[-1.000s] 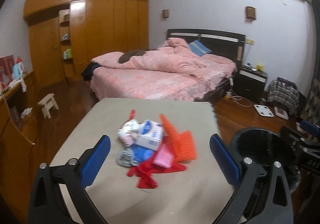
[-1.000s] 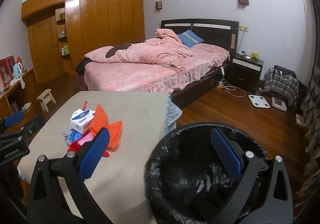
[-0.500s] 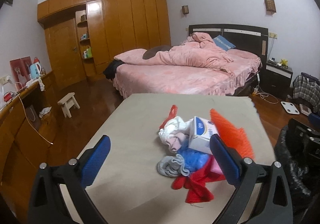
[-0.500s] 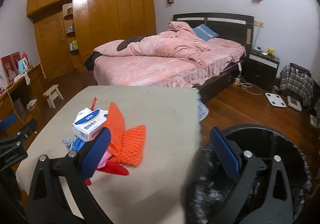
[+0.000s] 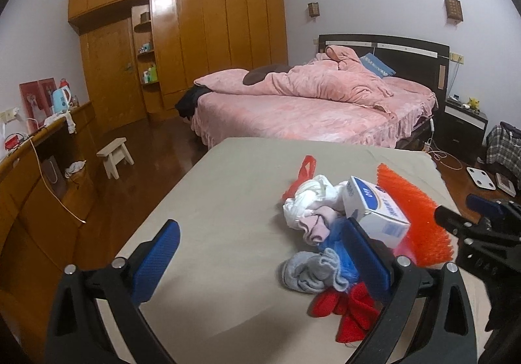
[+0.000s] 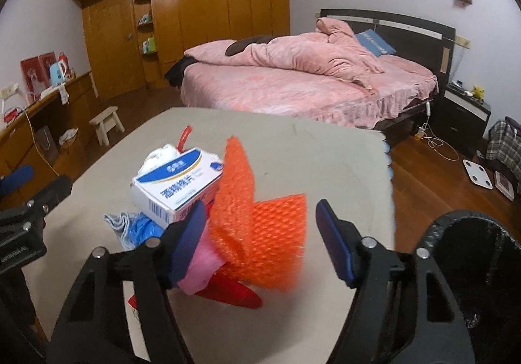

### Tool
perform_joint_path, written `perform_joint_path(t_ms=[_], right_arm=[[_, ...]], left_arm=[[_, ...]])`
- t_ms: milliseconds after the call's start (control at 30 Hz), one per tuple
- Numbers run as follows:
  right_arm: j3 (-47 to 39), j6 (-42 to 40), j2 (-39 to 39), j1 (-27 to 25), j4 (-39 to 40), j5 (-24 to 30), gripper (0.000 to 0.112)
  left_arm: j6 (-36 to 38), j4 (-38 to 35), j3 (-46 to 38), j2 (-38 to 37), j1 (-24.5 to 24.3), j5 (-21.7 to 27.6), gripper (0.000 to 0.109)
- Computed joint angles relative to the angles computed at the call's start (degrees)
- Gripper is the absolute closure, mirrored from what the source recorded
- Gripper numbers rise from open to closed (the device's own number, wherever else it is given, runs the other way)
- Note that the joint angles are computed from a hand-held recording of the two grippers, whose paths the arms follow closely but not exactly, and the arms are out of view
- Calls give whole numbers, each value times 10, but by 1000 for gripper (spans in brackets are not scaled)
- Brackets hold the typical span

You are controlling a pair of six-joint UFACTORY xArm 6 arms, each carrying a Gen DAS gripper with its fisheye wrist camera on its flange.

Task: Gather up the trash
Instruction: 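Grasp the orange mesh strip with the right tool while the left tool grasps the white wipes box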

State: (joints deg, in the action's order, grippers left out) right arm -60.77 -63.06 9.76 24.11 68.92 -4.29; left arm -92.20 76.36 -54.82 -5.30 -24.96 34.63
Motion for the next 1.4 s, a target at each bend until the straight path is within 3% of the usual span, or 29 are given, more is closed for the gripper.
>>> perform_joint_path(t_ms=[167, 267, 300, 567, 800, 1267, 1400], right_arm=[[-9, 87, 27, -9, -100, 30, 74], [-18, 70, 33, -16, -90, 67, 99], [-19, 58, 31, -16, -77, 78, 101], [-12, -12, 4, -29, 6, 85, 102], [-4, -19, -8, -52, 23, 85, 102], [-1, -29, -7, -76, 34, 95, 102], [0, -30, -7, -77, 34, 97, 101]], left_arm=[[0, 2, -7, 13, 12, -13, 11], [1, 4, -10, 18, 14, -20, 11], [-1, 7, -8, 17, 16, -24, 11], [-4, 23, -31, 38, 9, -60, 16], [14, 30, -89, 93, -15, -84, 19], [110, -16, -213, 226, -57, -18, 32], [126, -41, -217, 237, -52, -21, 48]])
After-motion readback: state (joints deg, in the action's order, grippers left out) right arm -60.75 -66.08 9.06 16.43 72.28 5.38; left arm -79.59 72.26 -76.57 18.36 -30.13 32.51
